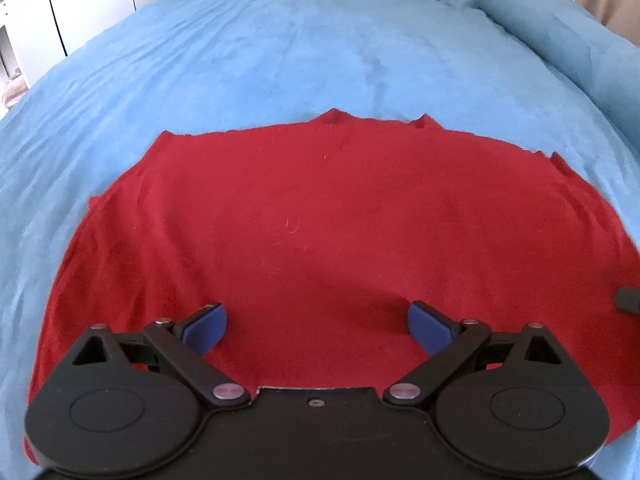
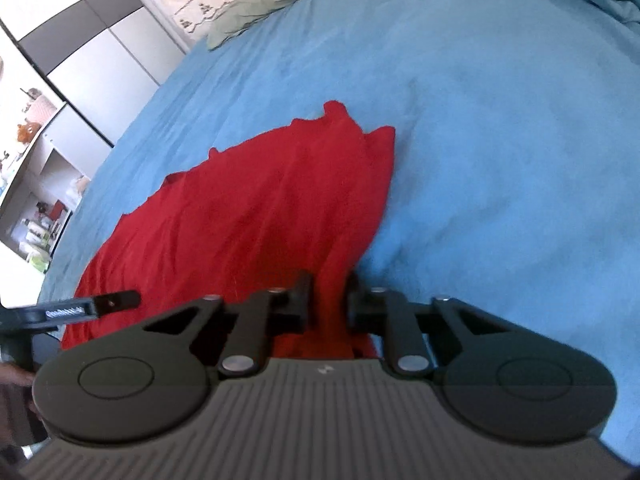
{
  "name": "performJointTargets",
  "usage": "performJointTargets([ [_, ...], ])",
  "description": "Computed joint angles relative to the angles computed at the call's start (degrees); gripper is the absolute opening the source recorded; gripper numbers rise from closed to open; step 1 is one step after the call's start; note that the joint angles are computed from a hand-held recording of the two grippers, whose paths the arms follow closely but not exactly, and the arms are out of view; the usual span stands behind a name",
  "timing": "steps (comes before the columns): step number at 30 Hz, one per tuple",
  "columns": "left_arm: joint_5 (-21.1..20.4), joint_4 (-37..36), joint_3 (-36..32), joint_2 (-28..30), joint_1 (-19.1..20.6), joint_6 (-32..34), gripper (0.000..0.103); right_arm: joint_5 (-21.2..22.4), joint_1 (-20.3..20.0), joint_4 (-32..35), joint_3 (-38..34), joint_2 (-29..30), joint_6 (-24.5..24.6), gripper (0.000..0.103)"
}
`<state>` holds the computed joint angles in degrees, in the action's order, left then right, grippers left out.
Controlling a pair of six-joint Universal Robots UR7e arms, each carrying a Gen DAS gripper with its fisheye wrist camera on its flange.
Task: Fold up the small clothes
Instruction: 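Grasp the side edge of the folded sweater with the right gripper, then fold the held side over the sweater with the right gripper, release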
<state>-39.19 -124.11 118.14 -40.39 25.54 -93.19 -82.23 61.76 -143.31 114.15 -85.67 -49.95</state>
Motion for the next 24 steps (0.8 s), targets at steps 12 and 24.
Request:
performJointTargets([
  [12,-0.2,2.7,5.8,-10.0,-2.1,-3.5,0.098,1.1,13.4,0.7,4.4,-5.0,6.5,0.026],
  [24,-11.8,30.9,23.0,-38.9,-12.6,-23.6,0.098,-11.6,33.5,-10.3,15.4,9.8,2.6,0.025],
])
